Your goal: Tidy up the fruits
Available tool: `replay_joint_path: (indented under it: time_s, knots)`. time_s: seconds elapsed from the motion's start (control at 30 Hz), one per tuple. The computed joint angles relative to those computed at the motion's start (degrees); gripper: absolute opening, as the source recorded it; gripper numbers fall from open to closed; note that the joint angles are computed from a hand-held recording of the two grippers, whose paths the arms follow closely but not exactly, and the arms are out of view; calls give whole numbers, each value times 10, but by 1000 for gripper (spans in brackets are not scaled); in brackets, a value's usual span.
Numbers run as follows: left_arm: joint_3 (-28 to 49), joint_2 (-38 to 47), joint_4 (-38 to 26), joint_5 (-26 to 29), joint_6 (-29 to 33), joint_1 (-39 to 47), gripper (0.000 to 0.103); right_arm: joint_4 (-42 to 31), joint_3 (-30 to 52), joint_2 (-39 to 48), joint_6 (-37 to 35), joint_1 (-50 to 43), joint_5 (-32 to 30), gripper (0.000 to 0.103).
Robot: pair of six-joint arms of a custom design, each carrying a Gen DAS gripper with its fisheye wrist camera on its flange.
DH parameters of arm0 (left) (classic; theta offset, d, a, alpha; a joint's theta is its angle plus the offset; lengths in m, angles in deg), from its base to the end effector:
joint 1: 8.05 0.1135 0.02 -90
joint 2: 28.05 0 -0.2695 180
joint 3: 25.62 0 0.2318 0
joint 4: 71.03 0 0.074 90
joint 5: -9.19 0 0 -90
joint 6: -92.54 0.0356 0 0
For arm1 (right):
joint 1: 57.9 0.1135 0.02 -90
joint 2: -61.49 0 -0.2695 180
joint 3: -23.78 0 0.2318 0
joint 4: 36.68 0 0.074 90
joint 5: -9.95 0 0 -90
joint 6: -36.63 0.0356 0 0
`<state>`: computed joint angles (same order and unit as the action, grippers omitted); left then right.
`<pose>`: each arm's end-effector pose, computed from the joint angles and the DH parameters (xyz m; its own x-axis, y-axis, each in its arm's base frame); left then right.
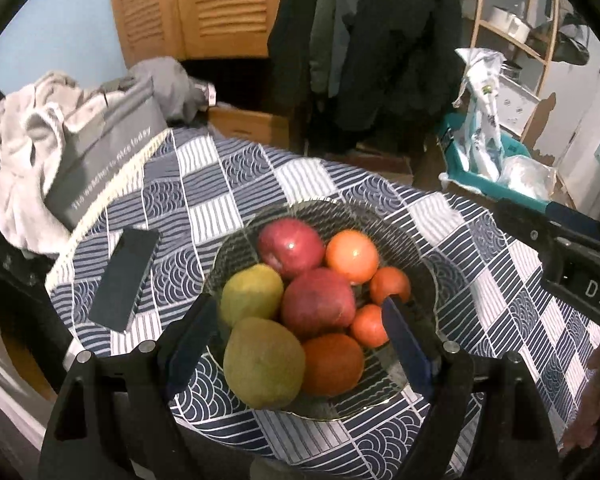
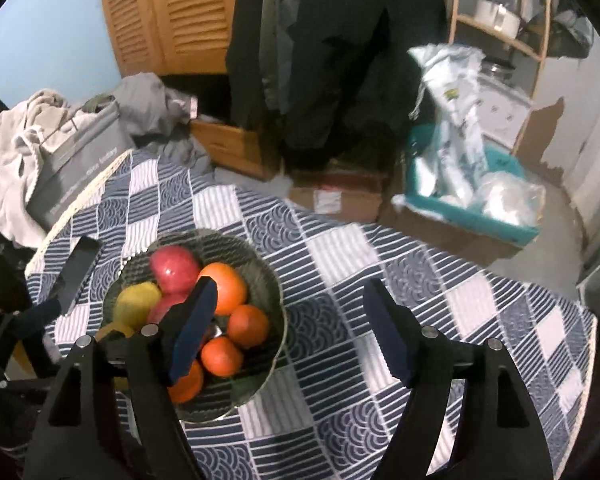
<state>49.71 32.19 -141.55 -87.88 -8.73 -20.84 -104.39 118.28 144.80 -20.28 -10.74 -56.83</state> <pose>0.1688 -0.0338 0.3178 -0.8171 -0.0134 -0.5763 -0.0083 0.9999 -0.0115 0.1972 0.1920 0.3371 -0.7623 -0.0842 -0.6417 -0.1310 0.9910 0.0257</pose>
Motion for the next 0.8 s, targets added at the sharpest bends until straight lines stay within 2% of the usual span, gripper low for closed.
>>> replay_joint_path:
  time_s: [0.2, 0.5, 0.67, 0.8]
  knots:
    - [34, -12, -12, -35, -9, -38, 88, -27, 17, -35, 1, 11, 41, 76]
    - [99, -17, -43, -54, -22, -75, 88, -67, 44, -84, 6, 26, 98, 76]
    - [138, -23, -51, -56, -34, -97, 94, -96, 51, -111, 20, 53, 150, 76]
    - [163, -21, -60, -74, -41, -125, 95, -111, 48, -144, 31, 83, 195, 77]
